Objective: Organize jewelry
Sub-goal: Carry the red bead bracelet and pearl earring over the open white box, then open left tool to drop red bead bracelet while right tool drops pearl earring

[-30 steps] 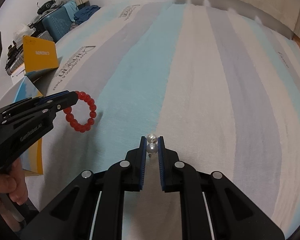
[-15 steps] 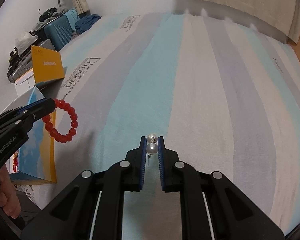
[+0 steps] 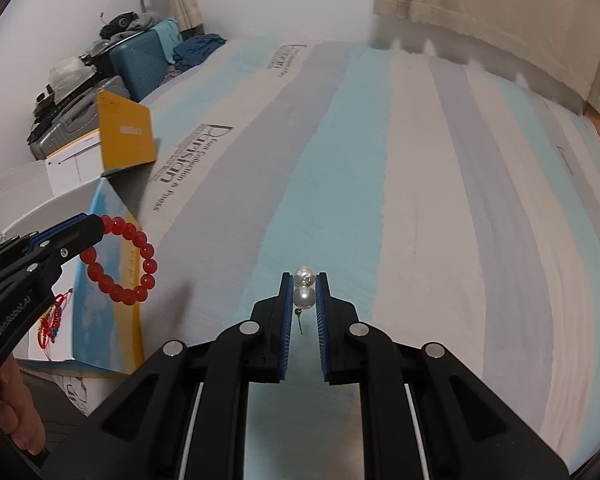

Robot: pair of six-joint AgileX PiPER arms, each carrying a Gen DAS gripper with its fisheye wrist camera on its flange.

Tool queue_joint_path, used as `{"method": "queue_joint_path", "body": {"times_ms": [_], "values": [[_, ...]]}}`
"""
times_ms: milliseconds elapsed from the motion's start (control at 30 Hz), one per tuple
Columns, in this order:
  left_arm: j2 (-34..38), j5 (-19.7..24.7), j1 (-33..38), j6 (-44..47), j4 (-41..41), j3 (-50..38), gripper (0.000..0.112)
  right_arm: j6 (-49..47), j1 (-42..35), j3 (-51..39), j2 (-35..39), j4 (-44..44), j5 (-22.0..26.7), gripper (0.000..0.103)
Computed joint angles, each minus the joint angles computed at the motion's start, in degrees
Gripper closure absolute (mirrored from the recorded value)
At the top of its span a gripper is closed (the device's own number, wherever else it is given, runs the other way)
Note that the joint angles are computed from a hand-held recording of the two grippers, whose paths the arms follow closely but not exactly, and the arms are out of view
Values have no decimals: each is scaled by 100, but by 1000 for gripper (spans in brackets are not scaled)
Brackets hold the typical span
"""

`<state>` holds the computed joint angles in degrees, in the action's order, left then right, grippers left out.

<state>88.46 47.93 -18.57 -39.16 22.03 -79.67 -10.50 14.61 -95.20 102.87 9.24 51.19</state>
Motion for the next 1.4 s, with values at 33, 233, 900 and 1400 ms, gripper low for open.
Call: {"method": "queue_joint_path", "body": {"times_ms": [33,233,900,1400], "values": [[-59,15,37,5,6,40,99,51,76,-42,0,-23,18,92],[-533,112,215,49,107,312,99,208,513,-143,-39,-108,35,92],[-1939,216,1710,1046,-487,1021,99,736,2041,-506,52,-445,9,92],[-2254,150,3614,2588,-1419,1945,99,1037,3178,-1057,825,-647,204,93]]}}
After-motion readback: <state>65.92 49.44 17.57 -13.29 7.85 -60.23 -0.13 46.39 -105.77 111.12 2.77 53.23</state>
